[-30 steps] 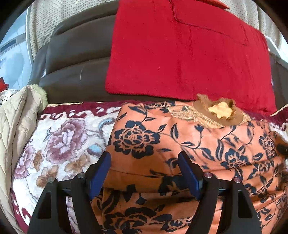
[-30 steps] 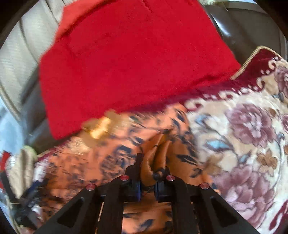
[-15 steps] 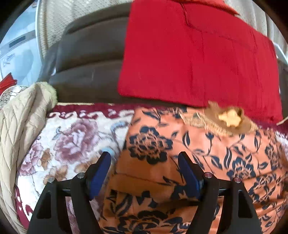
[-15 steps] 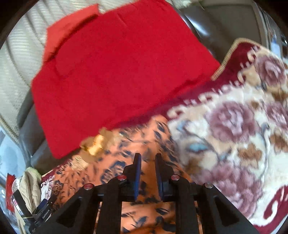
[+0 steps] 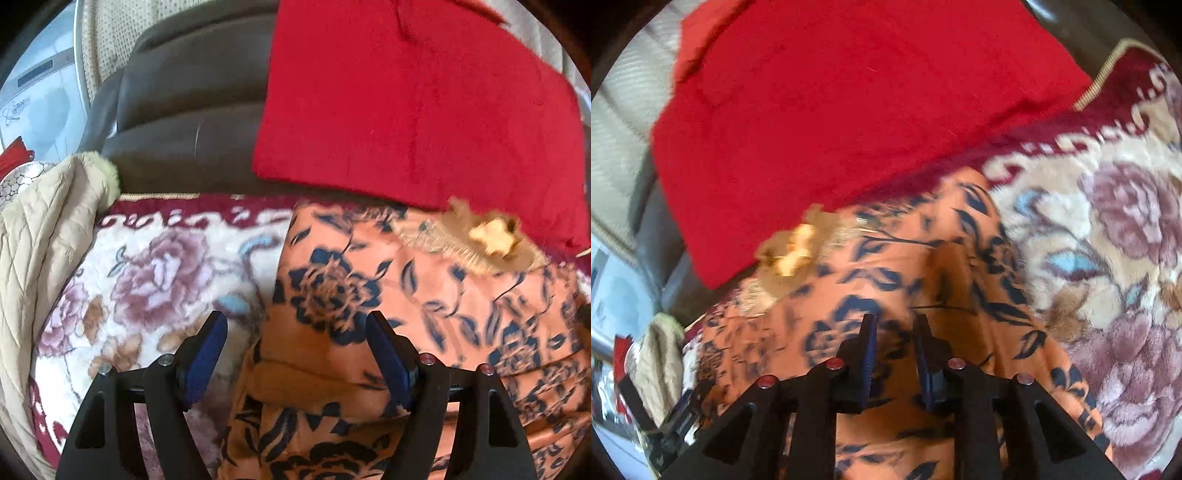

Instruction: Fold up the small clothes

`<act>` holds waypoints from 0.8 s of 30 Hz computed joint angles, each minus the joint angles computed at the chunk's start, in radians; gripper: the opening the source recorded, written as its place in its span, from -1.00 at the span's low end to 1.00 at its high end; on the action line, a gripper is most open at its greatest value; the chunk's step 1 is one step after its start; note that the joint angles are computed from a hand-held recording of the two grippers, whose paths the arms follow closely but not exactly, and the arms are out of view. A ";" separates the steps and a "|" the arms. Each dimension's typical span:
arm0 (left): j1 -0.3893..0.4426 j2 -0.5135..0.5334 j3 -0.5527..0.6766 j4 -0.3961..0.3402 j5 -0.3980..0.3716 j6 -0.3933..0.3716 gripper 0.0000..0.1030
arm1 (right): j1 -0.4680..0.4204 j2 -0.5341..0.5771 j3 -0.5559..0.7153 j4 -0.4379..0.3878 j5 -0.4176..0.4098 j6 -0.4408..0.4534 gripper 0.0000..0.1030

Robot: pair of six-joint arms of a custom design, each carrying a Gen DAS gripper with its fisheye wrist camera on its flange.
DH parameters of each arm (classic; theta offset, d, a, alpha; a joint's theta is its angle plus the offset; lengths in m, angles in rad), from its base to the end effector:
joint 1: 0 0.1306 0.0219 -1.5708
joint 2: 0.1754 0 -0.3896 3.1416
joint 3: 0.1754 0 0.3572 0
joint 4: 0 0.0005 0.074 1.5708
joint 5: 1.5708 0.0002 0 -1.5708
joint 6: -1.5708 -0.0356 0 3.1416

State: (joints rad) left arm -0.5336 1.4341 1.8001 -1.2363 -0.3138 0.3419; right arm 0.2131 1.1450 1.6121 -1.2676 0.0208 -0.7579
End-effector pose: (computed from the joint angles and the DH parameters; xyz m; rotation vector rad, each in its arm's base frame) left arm 0.3841 -0.2147 0.5652 0.0909 2.3835 -0.0276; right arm 0.3135 0.0666 0.5901 0.6598 2.3240 0.4348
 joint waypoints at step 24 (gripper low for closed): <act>-0.059 -0.005 -0.014 -0.020 -0.011 -0.150 0.61 | 0.212 -0.043 -0.016 -0.023 0.021 0.040 -0.45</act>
